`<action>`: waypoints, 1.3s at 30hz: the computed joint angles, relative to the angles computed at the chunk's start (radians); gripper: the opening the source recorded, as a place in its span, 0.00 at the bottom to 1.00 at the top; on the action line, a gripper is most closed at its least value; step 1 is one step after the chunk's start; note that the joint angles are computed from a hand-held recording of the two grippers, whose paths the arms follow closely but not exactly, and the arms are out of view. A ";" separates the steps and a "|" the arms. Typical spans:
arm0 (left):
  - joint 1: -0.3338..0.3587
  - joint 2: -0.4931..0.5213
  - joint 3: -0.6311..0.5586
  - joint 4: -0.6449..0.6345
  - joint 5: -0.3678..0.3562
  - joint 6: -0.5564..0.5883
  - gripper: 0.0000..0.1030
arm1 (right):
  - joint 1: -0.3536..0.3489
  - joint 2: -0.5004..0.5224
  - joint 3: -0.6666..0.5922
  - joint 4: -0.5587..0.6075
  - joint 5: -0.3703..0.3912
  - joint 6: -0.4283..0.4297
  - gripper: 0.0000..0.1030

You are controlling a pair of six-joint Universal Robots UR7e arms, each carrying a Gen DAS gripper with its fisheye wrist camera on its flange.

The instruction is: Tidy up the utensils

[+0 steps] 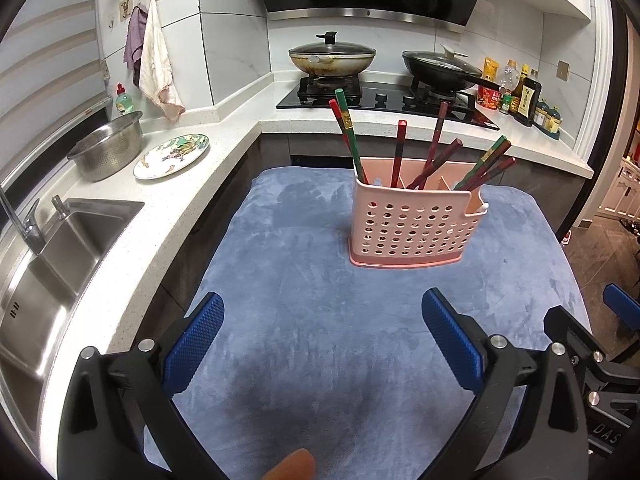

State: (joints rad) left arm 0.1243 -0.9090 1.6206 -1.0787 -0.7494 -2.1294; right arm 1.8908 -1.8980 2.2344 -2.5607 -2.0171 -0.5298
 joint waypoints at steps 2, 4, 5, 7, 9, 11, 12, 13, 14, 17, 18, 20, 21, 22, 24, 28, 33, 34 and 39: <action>0.001 0.005 -0.005 0.005 0.000 -0.001 0.92 | 0.000 0.000 0.000 0.000 0.000 -0.001 0.94; 0.001 0.008 -0.009 0.010 -0.001 -0.002 0.92 | -0.001 0.000 -0.001 0.004 0.002 0.001 0.94; 0.001 0.011 -0.012 0.014 -0.002 -0.005 0.92 | -0.002 0.000 -0.001 0.003 0.001 0.001 0.94; 0.002 0.016 -0.018 0.021 -0.003 -0.008 0.92 | -0.005 0.001 -0.001 0.003 0.001 0.000 0.94; 0.002 0.016 -0.018 0.022 -0.002 -0.010 0.92 | -0.005 0.002 0.000 0.002 -0.001 0.000 0.94; 0.003 0.017 -0.020 0.026 -0.003 -0.015 0.92 | -0.005 0.001 0.000 0.003 -0.001 0.001 0.94; 0.003 0.017 -0.020 0.027 -0.004 -0.016 0.92 | -0.005 0.002 0.000 0.002 -0.002 0.000 0.94; 0.003 0.019 -0.021 0.032 -0.005 -0.019 0.92 | -0.006 0.002 0.001 0.000 -0.003 -0.002 0.94; 0.003 0.019 -0.022 0.034 -0.005 -0.021 0.92 | -0.005 0.002 0.000 0.002 -0.002 0.000 0.94; 0.003 0.019 -0.023 0.039 -0.008 -0.025 0.92 | -0.006 0.001 0.001 0.003 0.000 0.001 0.94; 0.002 0.020 -0.023 0.041 -0.010 -0.028 0.92 | -0.006 0.001 0.001 0.003 0.000 0.002 0.94; 0.003 0.021 -0.024 0.041 -0.011 -0.028 0.92 | -0.006 0.001 0.001 0.002 -0.001 0.001 0.94; 0.003 0.021 -0.025 0.042 -0.013 -0.029 0.92 | -0.006 0.001 0.001 0.003 -0.001 0.001 0.94; 0.002 0.021 -0.025 0.043 -0.014 -0.031 0.92 | -0.007 0.001 0.001 0.005 0.000 0.002 0.94; 0.003 0.022 -0.026 0.045 -0.016 -0.036 0.92 | -0.008 0.000 0.002 0.005 0.000 0.001 0.94; 0.007 0.024 -0.030 0.041 -0.027 -0.036 0.92 | -0.010 -0.001 0.003 0.005 0.002 0.001 0.94; 0.010 0.023 -0.029 0.036 -0.036 -0.042 0.92 | -0.007 0.000 0.004 0.003 -0.002 0.003 0.94; 0.010 0.024 -0.029 0.038 -0.037 -0.044 0.92 | -0.007 0.000 0.004 0.004 -0.001 0.003 0.94; 0.010 0.025 -0.028 0.032 -0.036 -0.038 0.92 | -0.009 -0.001 0.006 0.002 0.000 0.002 0.94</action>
